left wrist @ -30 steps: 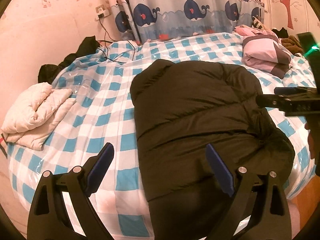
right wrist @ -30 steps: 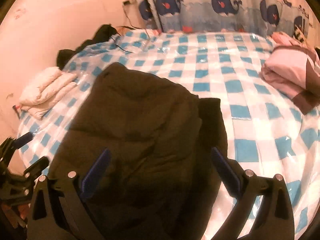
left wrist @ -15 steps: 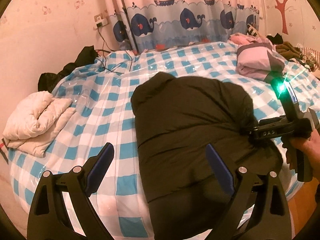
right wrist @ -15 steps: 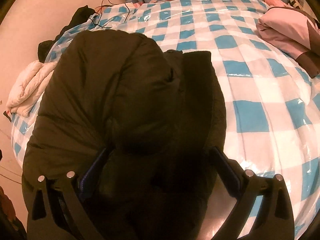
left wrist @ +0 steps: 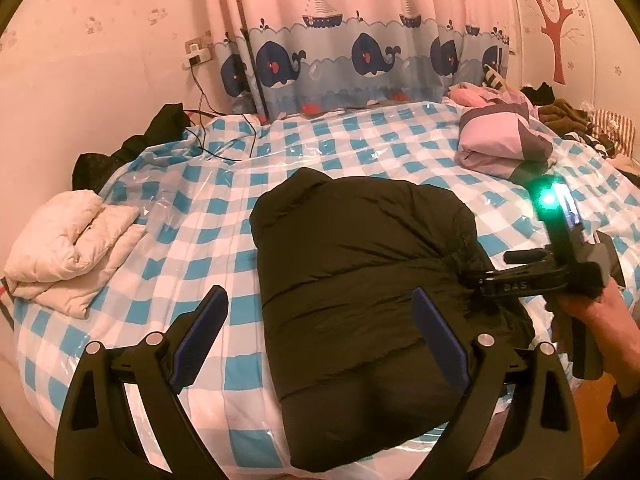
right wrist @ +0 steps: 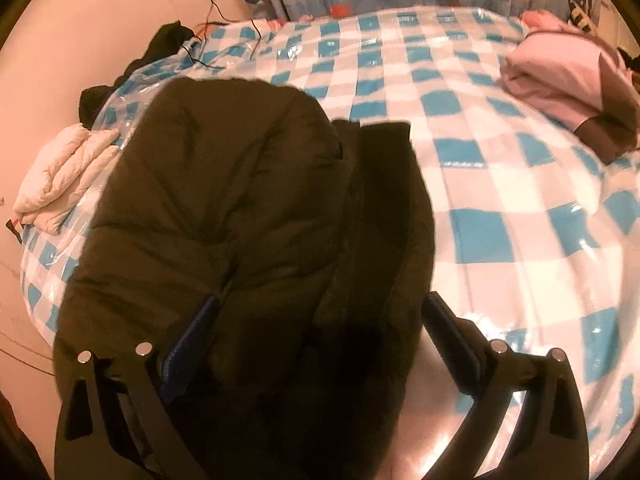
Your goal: Fold large clothes
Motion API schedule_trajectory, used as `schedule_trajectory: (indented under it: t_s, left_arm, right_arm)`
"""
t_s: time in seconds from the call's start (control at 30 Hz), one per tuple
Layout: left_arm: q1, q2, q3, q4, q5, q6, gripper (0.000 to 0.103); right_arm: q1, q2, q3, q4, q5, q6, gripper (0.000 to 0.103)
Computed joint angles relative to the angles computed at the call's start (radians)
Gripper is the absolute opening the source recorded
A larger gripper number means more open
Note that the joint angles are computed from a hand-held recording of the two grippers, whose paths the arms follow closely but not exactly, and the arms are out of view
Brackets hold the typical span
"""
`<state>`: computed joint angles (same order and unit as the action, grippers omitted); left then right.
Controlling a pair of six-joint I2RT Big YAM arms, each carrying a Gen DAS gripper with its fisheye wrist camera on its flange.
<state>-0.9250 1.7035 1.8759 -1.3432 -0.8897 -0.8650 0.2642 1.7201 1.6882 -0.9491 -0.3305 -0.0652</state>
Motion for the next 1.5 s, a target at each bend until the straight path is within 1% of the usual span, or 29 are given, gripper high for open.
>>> schedule_trajectory:
  t_s: [0.13,0.23,0.37,0.43,0.6,0.77,0.93,1.27,1.33,1.5]
  left_arm:
    - [-0.014,0.009,0.027,-0.041,-0.004,-0.039,0.089]
    - [-0.026,0.02,0.051,-0.075,-0.01,-0.065,0.089]
    - [-0.034,0.023,0.059,-0.09,-0.011,-0.085,0.09]
    - [-0.042,0.027,0.068,-0.118,-0.012,-0.117,0.09]
    - [-0.05,0.023,0.069,-0.173,-0.001,-0.195,0.092]
    - [-0.038,0.01,0.05,-0.198,0.022,-0.242,0.093]
    - [-0.035,-0.001,0.035,-0.219,0.028,-0.282,0.094]
    - [-0.041,0.01,0.058,-0.286,0.025,-0.34,0.095]
    - [-0.043,0.011,0.061,-0.291,0.026,-0.343,0.095]
    - [-0.047,0.013,0.065,-0.294,0.032,-0.339,0.095]
  right_arm:
    - [-0.006,-0.081,-0.056,0.023,-0.006,0.009,0.096]
    - [-0.002,-0.139,-0.08,0.001,0.009,0.029,0.096]
    - [0.025,-0.225,-0.122,0.009,0.051,0.007,0.096]
    - [0.04,-0.261,-0.141,0.018,0.061,-0.001,0.096]
    - [0.096,-0.331,-0.17,0.035,0.128,-0.037,0.096]
    - [0.132,-0.359,-0.181,0.044,0.204,-0.05,0.096]
    - [0.146,-0.353,-0.171,0.018,0.229,-0.046,0.096]
    - [0.158,-0.357,-0.177,0.011,0.231,-0.033,0.096]
    - [0.154,-0.354,-0.173,0.007,0.22,-0.034,0.096]
    - [0.156,-0.358,-0.177,0.004,0.221,-0.03,0.096]
